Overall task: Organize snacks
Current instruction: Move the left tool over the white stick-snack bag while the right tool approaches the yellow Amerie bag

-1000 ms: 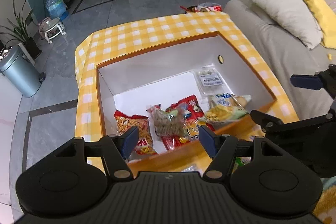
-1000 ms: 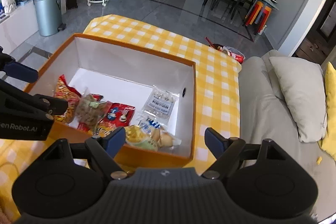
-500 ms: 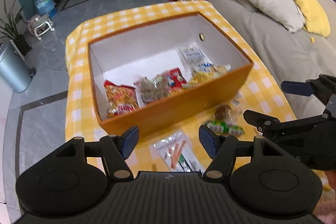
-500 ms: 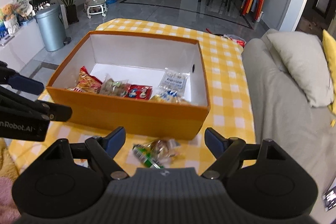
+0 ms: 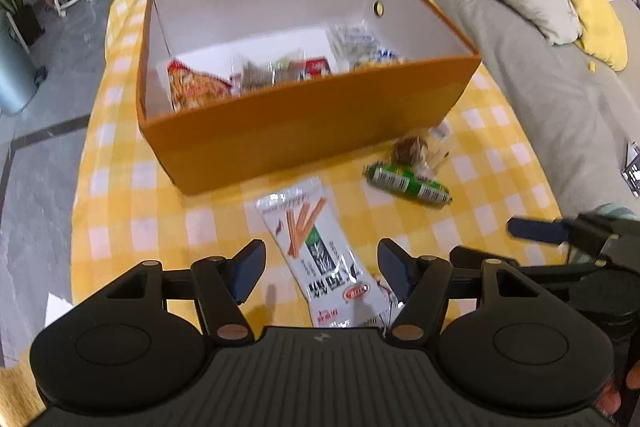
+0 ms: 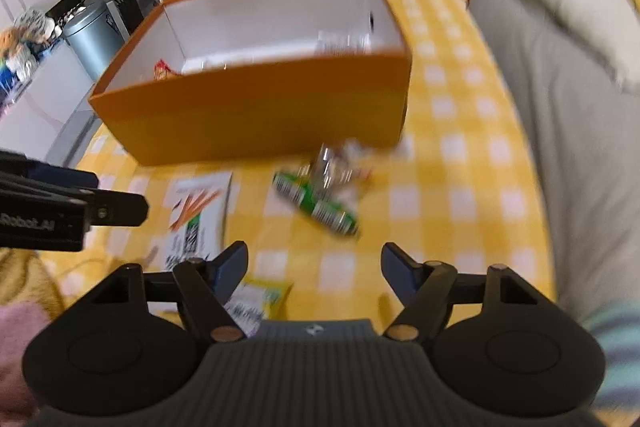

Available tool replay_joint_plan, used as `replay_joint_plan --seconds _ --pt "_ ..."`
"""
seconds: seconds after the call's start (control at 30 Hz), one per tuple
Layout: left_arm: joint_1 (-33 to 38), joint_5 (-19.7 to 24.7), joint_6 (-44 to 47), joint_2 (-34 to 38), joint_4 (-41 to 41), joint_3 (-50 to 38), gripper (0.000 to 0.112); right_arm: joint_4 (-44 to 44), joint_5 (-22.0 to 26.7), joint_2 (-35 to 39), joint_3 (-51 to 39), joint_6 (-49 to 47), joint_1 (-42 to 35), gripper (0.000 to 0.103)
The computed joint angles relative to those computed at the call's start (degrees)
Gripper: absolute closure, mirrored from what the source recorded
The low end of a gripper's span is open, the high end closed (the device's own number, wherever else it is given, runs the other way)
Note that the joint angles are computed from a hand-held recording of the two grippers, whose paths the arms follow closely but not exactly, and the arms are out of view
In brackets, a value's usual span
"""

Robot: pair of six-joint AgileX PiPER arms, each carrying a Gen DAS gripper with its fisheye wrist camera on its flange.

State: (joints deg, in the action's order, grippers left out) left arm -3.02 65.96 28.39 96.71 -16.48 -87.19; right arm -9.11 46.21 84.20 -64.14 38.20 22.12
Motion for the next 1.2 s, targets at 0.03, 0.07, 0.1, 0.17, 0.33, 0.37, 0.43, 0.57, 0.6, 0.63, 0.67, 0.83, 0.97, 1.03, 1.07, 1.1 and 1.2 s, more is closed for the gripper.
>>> replay_joint_plan --seconds 0.03,0.07,0.1,0.17,0.33,0.37,0.43,0.57,0.6,0.63,0.67,0.83,0.97,1.03,1.07,1.1,1.2 --pt "0.01 0.32 -0.29 0.25 0.21 0.02 0.037 1.25 0.26 0.5 0.15 -0.31 0.02 0.038" --pt "-0.03 0.7 -0.49 0.53 0.44 0.09 0.037 2.09 0.72 1.2 0.02 -1.02 0.32 0.038" --pt "-0.01 0.93 -0.81 0.78 0.81 0.18 0.037 2.57 1.24 1.76 -0.3 -1.69 0.85 0.038" --pt "0.09 0.57 -1.8 0.83 1.48 0.85 0.037 4.22 1.83 3.34 -0.86 -3.6 1.91 0.039" --pt "0.99 0.93 -2.94 1.57 2.1 0.28 0.037 8.93 2.74 7.19 -2.58 -7.7 2.63 0.032" --pt "1.09 0.9 -3.13 1.72 2.29 0.12 0.037 9.32 3.08 8.03 -3.07 -8.09 2.76 0.031" --pt "1.37 1.02 -3.33 1.87 2.34 -0.07 0.037 10.59 3.09 9.37 -3.41 -8.81 2.71 0.031" --pt "1.63 1.22 -3.7 2.12 2.58 -0.25 0.037 10.69 4.13 11.77 -5.17 -7.81 3.93 0.03" --pt "1.65 1.22 -3.76 2.15 2.67 -0.25 0.037 10.08 4.78 12.36 -5.91 -7.27 4.38 0.03" --pt "1.66 1.23 -3.76 2.16 2.75 -0.22 0.037 9.07 5.3 13.07 -6.55 -6.4 5.08 0.03" --pt "1.63 1.25 -3.75 2.2 2.79 -0.22 0.037 8.46 5.61 13.49 -6.87 -6.02 5.4 0.03" --pt "1.66 1.3 -3.79 2.16 2.76 -0.14 0.037 6.8 6.37 14.79 -8.12 -4.2 6.47 0.03" --pt "1.52 1.42 -4.08 2.21 2.89 -0.1 0.037 4.35 7.15 15.58 -9.35 -2.85 7.77 0.051" --pt "1.54 1.44 -4.07 2.15 2.9 0.03 0.037 4.79 7.37 15.76 -9.48 -2.86 7.33 0.051" --pt "1.57 1.46 -4.06 2.16 2.88 0.08 0.037 4.56 7.89 15.75 -9.51 -2.4 7.02 0.051" --pt "1.62 1.46 -4.01 2.18 2.8 0.15 0.037 4.48 8.25 15.42 -9.28 -2.07 6.5 0.051" --pt "1.73 1.36 -4.37 2.47 2.15 0.32 0.036 4.36 8.04 14.5 -8.14 -1.48 4.82 0.051"
